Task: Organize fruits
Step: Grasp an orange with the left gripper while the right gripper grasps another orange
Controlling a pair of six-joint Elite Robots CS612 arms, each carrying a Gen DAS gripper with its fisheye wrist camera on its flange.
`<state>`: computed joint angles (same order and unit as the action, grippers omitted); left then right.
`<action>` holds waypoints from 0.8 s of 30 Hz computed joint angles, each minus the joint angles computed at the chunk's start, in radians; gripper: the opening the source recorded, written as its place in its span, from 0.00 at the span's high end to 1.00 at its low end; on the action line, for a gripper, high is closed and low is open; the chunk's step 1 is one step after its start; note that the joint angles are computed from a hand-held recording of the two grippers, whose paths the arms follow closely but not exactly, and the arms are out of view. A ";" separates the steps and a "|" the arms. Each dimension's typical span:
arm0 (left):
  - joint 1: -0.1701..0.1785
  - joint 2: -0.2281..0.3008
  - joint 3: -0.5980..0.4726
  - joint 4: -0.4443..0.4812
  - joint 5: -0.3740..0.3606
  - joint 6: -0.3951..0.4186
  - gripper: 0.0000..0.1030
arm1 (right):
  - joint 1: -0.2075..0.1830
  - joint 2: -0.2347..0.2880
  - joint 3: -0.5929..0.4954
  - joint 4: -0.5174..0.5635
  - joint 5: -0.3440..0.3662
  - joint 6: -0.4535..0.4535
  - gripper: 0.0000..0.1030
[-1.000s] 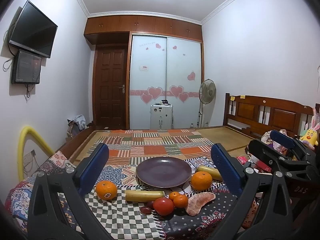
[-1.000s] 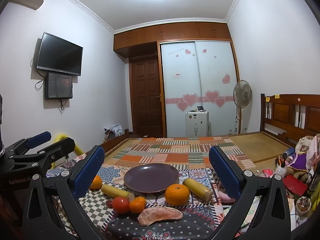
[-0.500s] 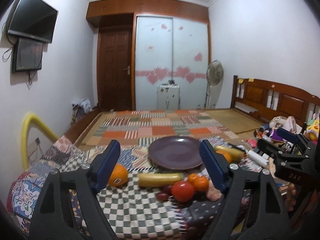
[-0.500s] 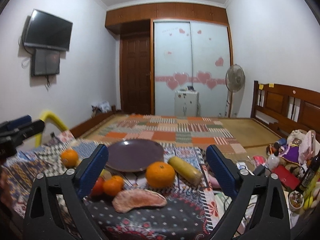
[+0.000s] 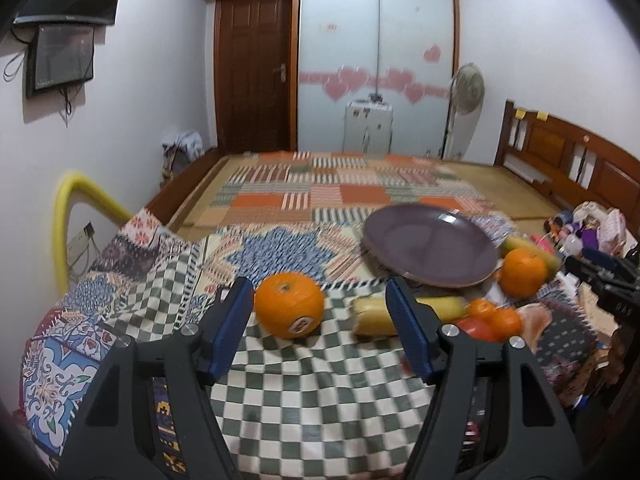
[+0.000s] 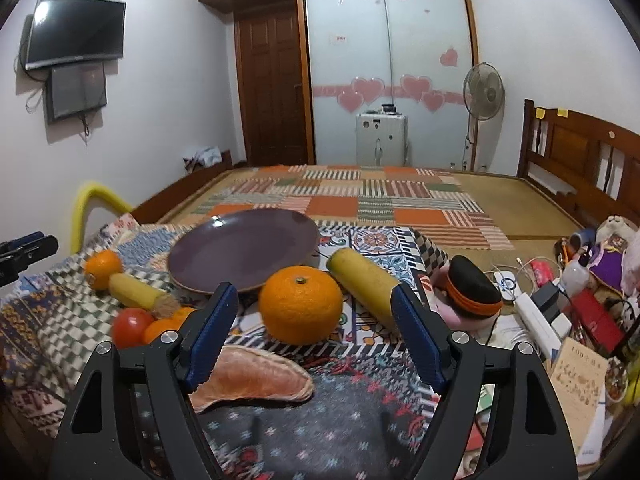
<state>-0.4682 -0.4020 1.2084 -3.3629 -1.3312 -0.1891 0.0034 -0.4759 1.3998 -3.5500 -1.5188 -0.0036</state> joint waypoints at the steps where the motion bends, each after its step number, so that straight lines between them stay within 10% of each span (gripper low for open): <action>1: 0.004 0.005 -0.012 0.025 -0.004 -0.003 0.33 | -0.001 0.003 -0.009 0.015 0.003 -0.005 0.26; 13: 0.043 0.076 -0.178 0.293 -0.081 -0.061 0.33 | -0.004 0.027 -0.087 0.168 0.047 -0.031 0.26; 24: 0.046 0.105 -0.229 0.336 -0.091 -0.035 0.33 | -0.005 0.029 -0.122 0.312 0.086 -0.066 0.25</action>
<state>-0.4219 -0.2969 0.9794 -3.0269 -1.4225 -0.2240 -0.0015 -0.4470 1.2777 -3.2376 -1.4332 -0.0698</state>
